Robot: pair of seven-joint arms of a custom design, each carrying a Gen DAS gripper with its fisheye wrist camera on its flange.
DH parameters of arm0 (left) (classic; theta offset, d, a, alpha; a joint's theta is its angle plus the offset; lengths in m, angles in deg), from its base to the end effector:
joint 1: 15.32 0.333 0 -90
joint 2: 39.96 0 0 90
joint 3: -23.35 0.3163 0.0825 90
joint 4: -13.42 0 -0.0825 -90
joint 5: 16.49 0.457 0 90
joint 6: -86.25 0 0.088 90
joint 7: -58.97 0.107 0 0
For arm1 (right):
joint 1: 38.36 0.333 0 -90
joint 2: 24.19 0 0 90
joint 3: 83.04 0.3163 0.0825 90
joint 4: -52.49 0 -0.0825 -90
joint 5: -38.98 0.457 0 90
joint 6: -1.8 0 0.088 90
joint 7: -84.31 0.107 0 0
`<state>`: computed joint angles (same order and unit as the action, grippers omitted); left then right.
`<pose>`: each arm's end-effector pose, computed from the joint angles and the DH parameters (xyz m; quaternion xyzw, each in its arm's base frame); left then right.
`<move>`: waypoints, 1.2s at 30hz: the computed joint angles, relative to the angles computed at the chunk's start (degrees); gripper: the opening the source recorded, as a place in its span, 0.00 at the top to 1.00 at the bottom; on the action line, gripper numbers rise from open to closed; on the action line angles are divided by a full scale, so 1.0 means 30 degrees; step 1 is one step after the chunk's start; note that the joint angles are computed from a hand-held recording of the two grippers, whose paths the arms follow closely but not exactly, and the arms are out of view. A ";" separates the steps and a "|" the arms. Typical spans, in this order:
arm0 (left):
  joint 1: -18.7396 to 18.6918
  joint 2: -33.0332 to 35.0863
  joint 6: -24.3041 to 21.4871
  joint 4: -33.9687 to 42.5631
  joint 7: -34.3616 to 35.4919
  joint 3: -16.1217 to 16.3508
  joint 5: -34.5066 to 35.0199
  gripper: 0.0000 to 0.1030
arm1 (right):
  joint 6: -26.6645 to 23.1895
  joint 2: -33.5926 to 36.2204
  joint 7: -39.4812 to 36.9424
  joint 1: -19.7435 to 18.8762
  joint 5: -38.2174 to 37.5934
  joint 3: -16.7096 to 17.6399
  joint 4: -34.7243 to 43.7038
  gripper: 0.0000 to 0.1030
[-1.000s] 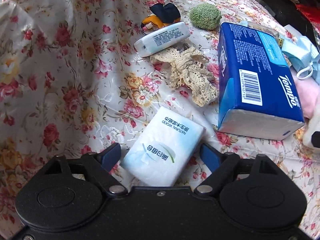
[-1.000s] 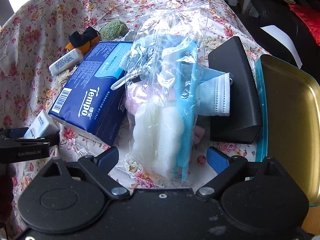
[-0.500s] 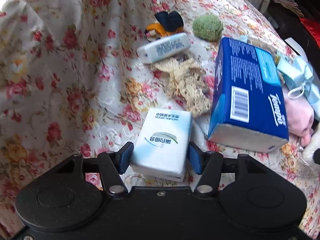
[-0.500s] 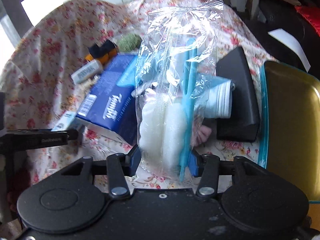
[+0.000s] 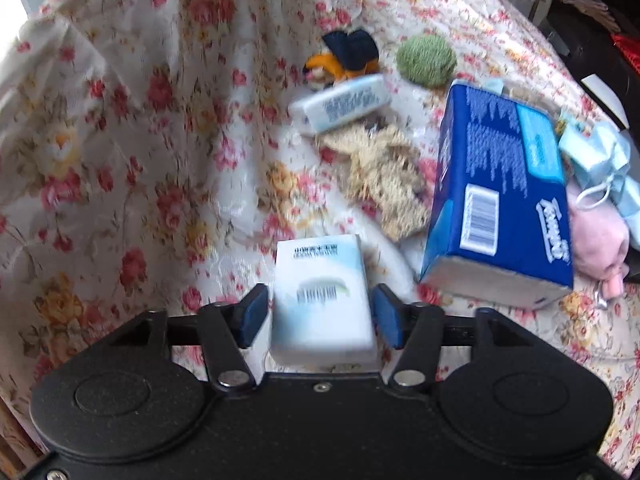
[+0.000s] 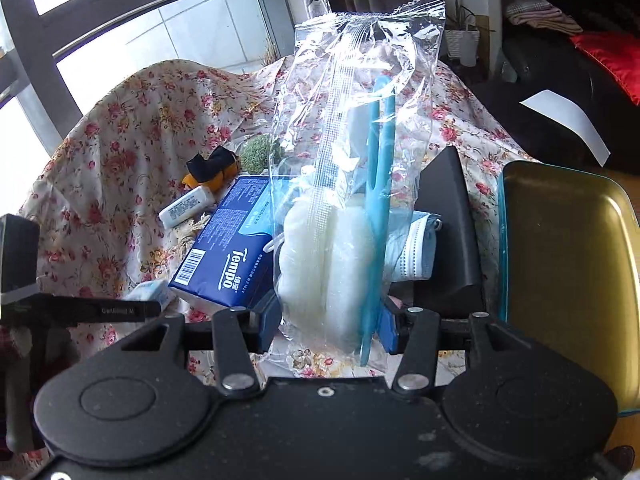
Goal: Organize soft objects
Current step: 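Close the left tool on the white tissue pack while the right tool grasps the clear cotton bag, then carry both items into the gold tin tray and open both tools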
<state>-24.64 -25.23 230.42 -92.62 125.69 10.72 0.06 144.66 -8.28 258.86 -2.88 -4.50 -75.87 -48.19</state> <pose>0.6680 -0.2627 0.3958 -0.6334 0.7416 -0.1598 0.1526 0.5441 0.4972 0.4270 -0.5813 0.7367 -0.1873 0.2903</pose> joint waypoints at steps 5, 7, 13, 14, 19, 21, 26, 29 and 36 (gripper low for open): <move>-0.0175 0.0441 -0.0532 0.0221 -0.0933 0.0205 0.0585 0.26 | -0.0060 0.0096 0.0181 -0.0039 0.0209 -0.0030 0.0089 0.53; -0.0165 0.0698 -0.0773 0.0460 -0.1142 0.0204 0.0565 0.22 | -0.0068 0.0168 0.0233 -0.0024 0.0170 -0.0052 0.0179 0.53; 0.0003 0.1380 -0.0997 0.1073 -0.1500 0.0086 -0.0009 0.12 | -0.0125 0.0132 0.0250 0.0002 0.0164 -0.0046 0.0130 0.53; 0.0014 0.1424 -0.1032 0.1127 -0.1515 0.0075 -0.0030 0.12 | -0.0154 0.0160 0.0233 0.0004 0.0176 -0.0042 0.0162 0.53; 0.0135 0.1148 -0.0727 0.0808 -0.1402 0.0031 -0.0134 0.31 | -0.0118 0.0145 0.0238 -0.0022 0.0210 -0.0046 0.0131 0.53; 0.0229 0.0986 -0.0609 0.0738 -0.1262 -0.0033 -0.0339 0.45 | -0.0129 0.0141 0.0286 0.0004 0.0138 -0.0063 0.0123 0.53; 0.0157 0.0839 -0.0800 0.0885 -0.1746 0.0085 -0.0375 0.51 | -0.0061 -0.0011 0.0581 0.0037 -0.0088 -0.0096 -0.0068 0.53; 0.0107 0.0368 -0.0447 0.0627 -0.2172 0.0166 -0.0088 0.51 | -0.0041 -0.0152 0.1080 0.0061 -0.0378 -0.0147 -0.0206 0.53; -0.0064 -0.0396 0.0637 0.0823 -0.2017 -0.0052 0.0141 0.51 | -0.0336 -0.0467 0.2495 0.0112 -0.1250 -0.0228 -0.0449 0.53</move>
